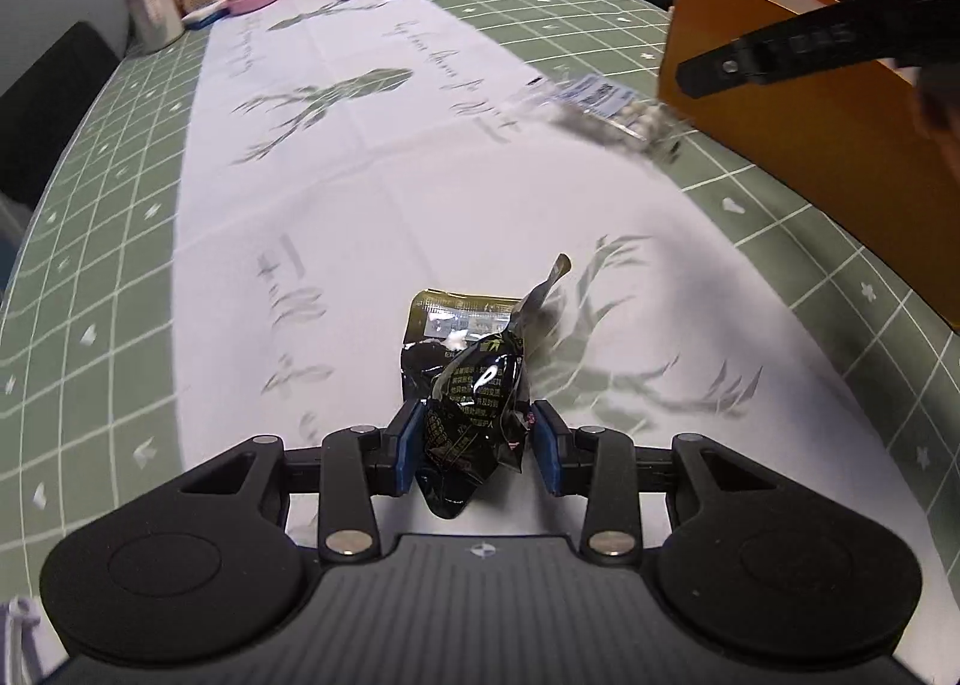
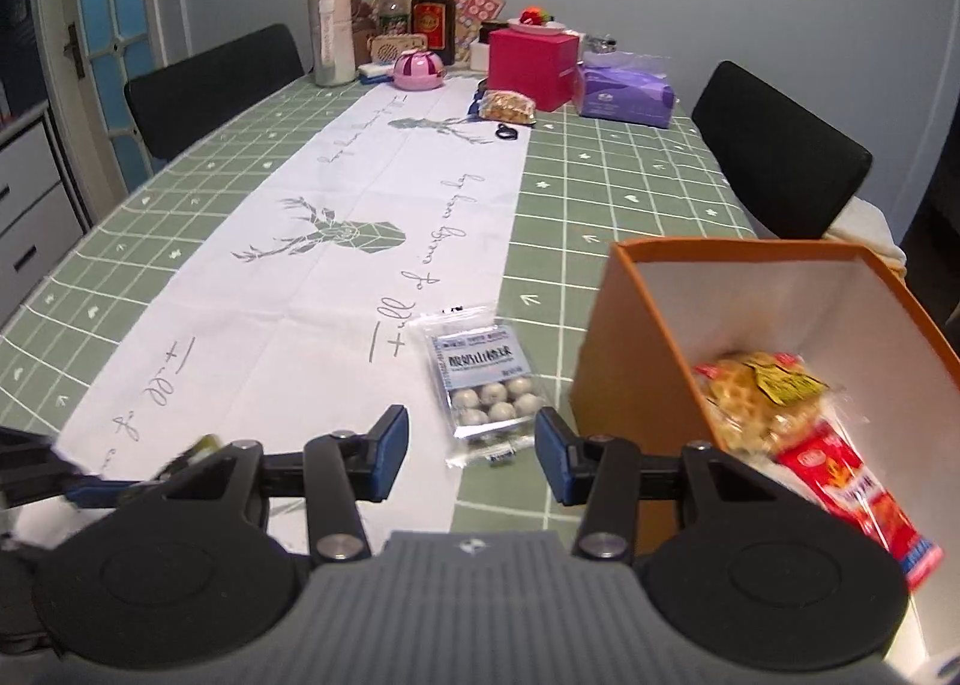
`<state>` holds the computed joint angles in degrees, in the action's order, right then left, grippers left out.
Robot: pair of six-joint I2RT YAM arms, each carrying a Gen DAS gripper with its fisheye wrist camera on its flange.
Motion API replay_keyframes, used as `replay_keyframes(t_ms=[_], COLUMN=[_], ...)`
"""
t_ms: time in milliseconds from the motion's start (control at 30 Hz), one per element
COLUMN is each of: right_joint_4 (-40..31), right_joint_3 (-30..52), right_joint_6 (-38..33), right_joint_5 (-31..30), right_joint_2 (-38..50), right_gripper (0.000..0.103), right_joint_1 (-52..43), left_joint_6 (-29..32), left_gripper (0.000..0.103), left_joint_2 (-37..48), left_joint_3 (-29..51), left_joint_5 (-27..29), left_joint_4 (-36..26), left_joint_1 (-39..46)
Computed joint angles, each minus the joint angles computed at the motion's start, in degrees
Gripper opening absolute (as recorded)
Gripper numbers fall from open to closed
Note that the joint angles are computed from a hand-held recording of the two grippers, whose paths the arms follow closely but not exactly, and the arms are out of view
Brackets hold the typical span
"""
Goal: Organize snacks
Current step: 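Grasp the dark seaweed bag with the left tool while the right tool grasps the hawthorn pack, then lift the seaweed bag and hawthorn pack and carry them over the orange box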
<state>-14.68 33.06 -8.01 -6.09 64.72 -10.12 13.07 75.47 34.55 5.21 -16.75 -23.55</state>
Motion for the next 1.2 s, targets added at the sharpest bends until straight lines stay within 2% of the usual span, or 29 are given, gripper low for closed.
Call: replay_keyframes(t_ms=[67, 167, 267, 333, 567, 633, 733, 900, 967, 1033, 1200], right_joint_4=[2.81, 0.40, -0.60, -3.34, -16.97, -19.43, -21.63, -21.14, -20.30, -20.15, -21.53], right_joint_3=[1.83, 8.47, 13.37, 17.73, 34.97, 38.11, 41.36, 41.17, 39.94, 38.73, 33.31], right_joint_6=[-0.23, -4.05, -9.89, -11.33, -9.61, -9.64, -9.46, -9.54, -10.25, -10.76, -12.20], right_joint_5=[2.33, 1.70, 7.13, 8.45, 9.13, 8.91, 7.75, 8.71, 9.89, 10.77, 7.45], right_joint_2=[5.36, 15.09, 21.75, 25.41, 37.34, 39.89, 43.13, 44.16, 43.24, 42.06, 36.63], right_gripper=[0.046, 0.051, 0.051, 0.051, 0.053, 0.058, 0.059, 0.065, 0.059, 0.046, 0.045], right_joint_1=[1.40, 2.22, 5.29, 6.03, 6.08, 6.10, 5.75, 6.66, 7.10, 7.31, 6.85], left_joint_6=[1.61, 4.30, 5.50, 5.83, 5.60, 5.96, 6.42, 6.68, 6.57, 6.53, 6.52], left_gripper=[0.043, 0.043, 0.043, 0.044, 0.044, 0.045, 0.046, 0.047, 0.047, 0.047, 0.047], left_joint_2=[-1.62, -3.38, -3.91, -4.28, -3.16, -2.92, -2.80, -2.51, -2.31, -2.18, -2.51], left_joint_3=[-0.98, -2.26, -2.44, -2.59, -1.95, -2.05, -2.16, -2.08, -1.94, -1.77, -1.80], left_joint_5=[1.51, 2.40, 4.07, 4.68, 6.36, 6.71, 6.72, 6.63, 6.20, 5.77, 5.25], left_joint_4=[-1.00, -1.48, -2.27, -2.72, -2.79, -2.47, -2.08, -1.71, -1.60, -1.61, -1.92], left_joint_1=[2.71, 5.36, 7.83, 8.49, 9.14, 9.34, 9.38, 9.11, 8.70, 8.34, 7.84])
